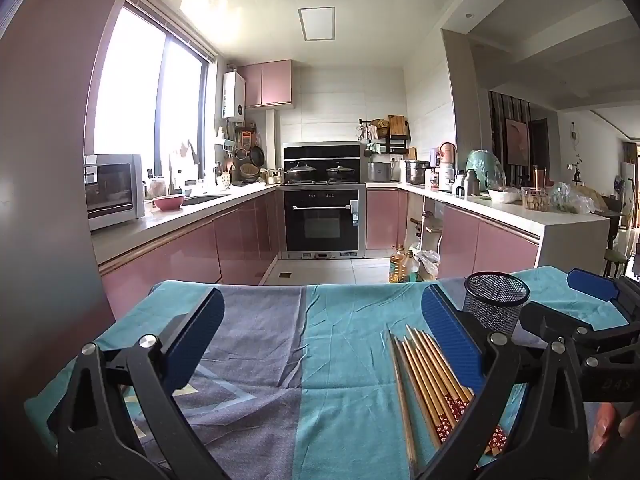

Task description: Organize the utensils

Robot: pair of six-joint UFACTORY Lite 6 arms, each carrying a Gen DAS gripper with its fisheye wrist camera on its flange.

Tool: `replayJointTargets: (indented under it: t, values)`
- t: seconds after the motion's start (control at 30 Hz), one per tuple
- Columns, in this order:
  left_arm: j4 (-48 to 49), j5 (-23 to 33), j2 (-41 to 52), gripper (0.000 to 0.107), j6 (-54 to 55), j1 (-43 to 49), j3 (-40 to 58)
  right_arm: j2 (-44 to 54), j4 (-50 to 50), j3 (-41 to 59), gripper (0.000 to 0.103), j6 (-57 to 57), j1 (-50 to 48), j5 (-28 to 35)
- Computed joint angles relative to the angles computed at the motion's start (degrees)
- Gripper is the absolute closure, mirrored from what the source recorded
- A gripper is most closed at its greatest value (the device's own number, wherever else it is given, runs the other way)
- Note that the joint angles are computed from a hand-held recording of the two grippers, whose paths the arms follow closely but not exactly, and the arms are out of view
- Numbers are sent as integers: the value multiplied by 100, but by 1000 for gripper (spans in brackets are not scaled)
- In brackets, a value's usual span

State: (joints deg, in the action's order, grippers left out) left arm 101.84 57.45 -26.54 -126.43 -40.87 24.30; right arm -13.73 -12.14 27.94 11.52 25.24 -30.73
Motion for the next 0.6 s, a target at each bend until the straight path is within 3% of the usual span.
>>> replayJointTargets:
  t: [0.07, 0.6]
  values:
    - [-38, 238, -7, 10, -175, -209, -145, 0, -40, -46, 6, 39, -14, -60]
    - [0, 356, 63, 10, -295, -299, -149, 63, 175, 23, 6, -101, 81, -58]
